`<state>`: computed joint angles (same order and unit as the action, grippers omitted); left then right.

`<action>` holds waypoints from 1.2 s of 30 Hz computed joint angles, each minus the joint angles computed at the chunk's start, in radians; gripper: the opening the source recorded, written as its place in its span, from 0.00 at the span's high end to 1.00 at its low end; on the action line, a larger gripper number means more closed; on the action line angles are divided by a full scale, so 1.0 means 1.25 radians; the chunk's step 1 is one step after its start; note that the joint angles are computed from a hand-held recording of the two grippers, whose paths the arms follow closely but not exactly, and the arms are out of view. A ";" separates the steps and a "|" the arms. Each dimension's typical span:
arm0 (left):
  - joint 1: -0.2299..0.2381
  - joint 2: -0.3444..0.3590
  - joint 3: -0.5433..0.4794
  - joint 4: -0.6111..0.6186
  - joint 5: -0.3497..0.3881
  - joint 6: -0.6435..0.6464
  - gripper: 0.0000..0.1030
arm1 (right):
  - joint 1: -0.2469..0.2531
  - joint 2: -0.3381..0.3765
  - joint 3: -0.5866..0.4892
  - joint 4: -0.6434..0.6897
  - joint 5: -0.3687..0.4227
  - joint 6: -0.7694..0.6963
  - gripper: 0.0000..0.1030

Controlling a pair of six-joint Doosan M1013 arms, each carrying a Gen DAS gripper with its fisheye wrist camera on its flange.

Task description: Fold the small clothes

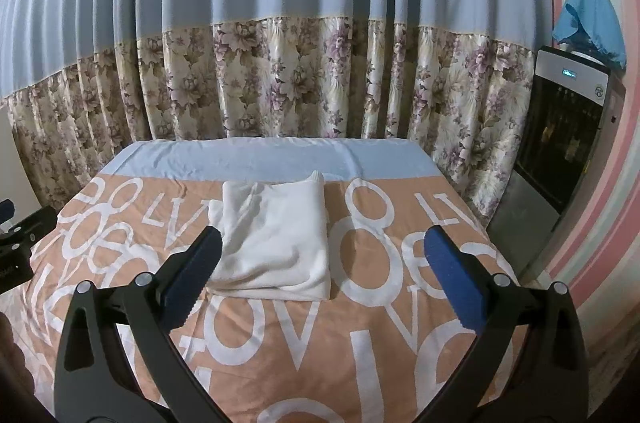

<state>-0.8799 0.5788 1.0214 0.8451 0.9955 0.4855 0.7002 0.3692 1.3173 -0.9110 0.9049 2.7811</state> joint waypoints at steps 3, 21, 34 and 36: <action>0.000 -0.001 -0.001 -0.005 0.004 0.003 0.02 | -0.002 0.001 -0.001 0.008 0.003 -0.003 0.03; 0.000 0.003 -0.004 -0.008 0.008 0.004 0.02 | -0.008 0.000 0.000 0.016 0.002 -0.013 0.03; 0.001 0.007 -0.003 -0.022 0.003 0.021 0.02 | -0.011 0.001 0.002 0.019 0.000 -0.016 0.03; 0.001 0.006 -0.001 -0.023 0.000 0.020 0.02 | -0.011 0.001 0.002 0.018 -0.001 -0.016 0.03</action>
<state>-0.8783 0.5869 1.0197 0.8160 0.9958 0.5108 0.6863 0.3700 1.3192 -0.8881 0.9040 2.7616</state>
